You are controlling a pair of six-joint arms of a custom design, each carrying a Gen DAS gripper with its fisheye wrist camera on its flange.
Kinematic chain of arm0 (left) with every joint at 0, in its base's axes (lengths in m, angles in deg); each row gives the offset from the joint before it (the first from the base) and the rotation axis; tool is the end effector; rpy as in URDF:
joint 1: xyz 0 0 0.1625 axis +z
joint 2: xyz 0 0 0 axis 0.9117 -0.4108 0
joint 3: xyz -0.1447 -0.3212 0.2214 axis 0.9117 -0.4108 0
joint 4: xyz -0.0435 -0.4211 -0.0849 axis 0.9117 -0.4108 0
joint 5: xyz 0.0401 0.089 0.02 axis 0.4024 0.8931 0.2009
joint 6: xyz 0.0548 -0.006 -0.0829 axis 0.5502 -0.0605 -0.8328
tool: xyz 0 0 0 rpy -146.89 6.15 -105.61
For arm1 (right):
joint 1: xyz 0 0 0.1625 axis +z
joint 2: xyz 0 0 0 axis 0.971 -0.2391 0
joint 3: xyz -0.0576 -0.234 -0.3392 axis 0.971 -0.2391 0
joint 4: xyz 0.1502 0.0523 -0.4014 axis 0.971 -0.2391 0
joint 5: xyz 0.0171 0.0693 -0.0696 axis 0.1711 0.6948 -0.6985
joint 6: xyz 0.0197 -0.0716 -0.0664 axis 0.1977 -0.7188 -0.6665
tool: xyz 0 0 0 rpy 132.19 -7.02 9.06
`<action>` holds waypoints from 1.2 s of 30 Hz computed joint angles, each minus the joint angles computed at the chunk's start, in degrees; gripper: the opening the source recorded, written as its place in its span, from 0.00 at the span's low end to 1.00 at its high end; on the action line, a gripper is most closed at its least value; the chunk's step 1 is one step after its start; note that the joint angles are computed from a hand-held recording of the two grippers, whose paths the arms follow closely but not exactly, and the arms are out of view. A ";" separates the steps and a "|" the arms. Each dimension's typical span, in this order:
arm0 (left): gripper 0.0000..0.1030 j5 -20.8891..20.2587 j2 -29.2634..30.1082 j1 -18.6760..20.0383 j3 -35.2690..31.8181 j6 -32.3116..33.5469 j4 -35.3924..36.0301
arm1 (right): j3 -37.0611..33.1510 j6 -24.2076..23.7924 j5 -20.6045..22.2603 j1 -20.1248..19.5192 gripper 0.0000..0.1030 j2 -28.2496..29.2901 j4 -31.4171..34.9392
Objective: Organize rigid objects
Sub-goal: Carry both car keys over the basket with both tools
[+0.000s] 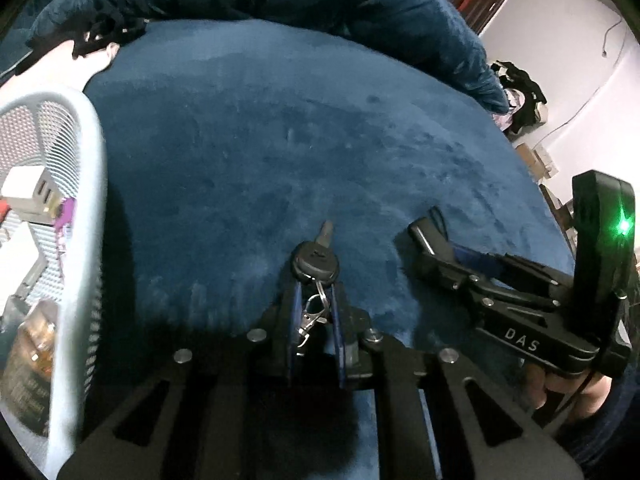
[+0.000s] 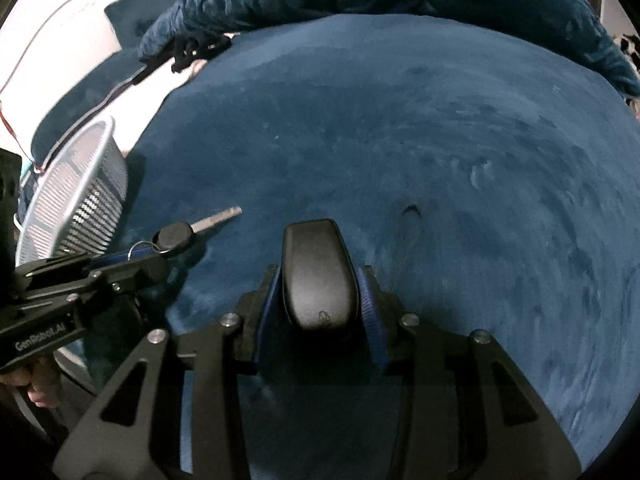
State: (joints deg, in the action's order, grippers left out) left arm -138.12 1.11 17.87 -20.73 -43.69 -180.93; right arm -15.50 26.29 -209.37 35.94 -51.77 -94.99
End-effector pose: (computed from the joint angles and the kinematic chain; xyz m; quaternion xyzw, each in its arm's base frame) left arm 0.0523 -0.8885 0.3507 0.3541 0.9278 -0.0526 0.1049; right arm 0.3795 -0.7846 -0.1050 -0.0459 -0.8838 0.3303 0.3282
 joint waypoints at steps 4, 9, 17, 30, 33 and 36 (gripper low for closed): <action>0.02 -1.86 -2.95 -0.62 3.31 0.11 -2.11 | 1.88 -0.38 -0.46 1.08 0.38 -0.72 -3.57; 0.01 -3.84 -4.39 -1.04 2.69 0.33 -2.32 | 2.96 -0.72 -1.09 2.38 0.38 -1.31 -5.77; 0.41 2.82 -3.39 -0.91 3.60 -0.79 -2.59 | 1.34 0.22 -2.15 3.54 0.38 0.01 -5.60; 0.32 8.79 -4.25 -0.84 11.17 2.05 -8.16 | 5.37 2.35 -1.68 3.28 0.38 -1.84 -7.43; 0.32 5.58 -3.23 -0.36 6.62 -0.95 -5.30 | 5.70 2.53 -1.71 3.36 0.38 -1.92 -8.14; 0.32 3.20 -4.01 -0.28 5.48 -1.42 -4.91 | 5.39 2.07 -1.94 3.68 0.38 -1.74 -8.65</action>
State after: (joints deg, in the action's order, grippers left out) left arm -134.91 -2.90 17.59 -15.25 -45.12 -185.84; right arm -10.10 28.36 -211.31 39.62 -53.51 -103.64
